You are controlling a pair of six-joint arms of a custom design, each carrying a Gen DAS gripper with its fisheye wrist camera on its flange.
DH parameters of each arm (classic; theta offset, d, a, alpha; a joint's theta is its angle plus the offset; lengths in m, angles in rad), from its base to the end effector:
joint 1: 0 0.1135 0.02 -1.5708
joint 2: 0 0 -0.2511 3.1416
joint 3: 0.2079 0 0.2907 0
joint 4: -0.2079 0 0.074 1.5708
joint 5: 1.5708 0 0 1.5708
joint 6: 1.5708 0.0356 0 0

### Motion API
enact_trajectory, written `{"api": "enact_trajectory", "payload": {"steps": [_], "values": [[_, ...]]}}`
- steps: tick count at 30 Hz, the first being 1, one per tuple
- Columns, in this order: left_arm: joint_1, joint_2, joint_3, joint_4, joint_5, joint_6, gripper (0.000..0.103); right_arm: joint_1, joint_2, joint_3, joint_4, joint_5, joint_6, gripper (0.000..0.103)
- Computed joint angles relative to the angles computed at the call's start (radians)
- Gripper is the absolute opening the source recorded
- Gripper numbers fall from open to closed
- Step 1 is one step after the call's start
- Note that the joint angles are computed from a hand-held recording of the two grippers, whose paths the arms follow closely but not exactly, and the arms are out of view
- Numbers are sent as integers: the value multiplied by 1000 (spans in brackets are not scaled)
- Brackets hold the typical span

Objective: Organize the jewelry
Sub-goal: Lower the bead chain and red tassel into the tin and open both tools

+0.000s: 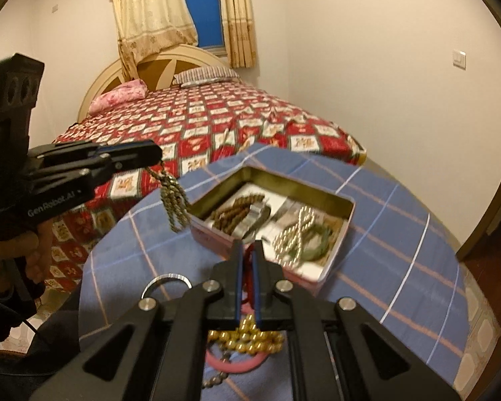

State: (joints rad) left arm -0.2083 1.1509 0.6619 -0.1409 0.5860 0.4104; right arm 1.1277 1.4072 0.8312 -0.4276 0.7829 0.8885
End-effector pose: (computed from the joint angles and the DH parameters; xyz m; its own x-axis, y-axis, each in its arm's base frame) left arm 0.2706 -0.0773 0.2011 -0.2853 0.4001 -0.8710 0.7889 0.6141 0.0237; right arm 0.1529 0.2636 0.1729 -0.5990 0.0211 -0.8005 -0.0207 0.9989 0.0419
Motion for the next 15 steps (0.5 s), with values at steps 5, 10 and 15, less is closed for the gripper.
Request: {"api": "enact_trajectory", "payload": {"steps": [5, 10, 15], "values": [[-34, 90, 77, 17, -24, -12, 4, -41, -22, 21, 10, -1, -73, 7], [-65, 181, 145, 37, -61, -23, 4, -106, 10, 58, 38, -41, -152, 7], [-91, 263, 197, 64, -97, -26, 4, -166, 51, 78, 79, -77, -207, 7]]}}
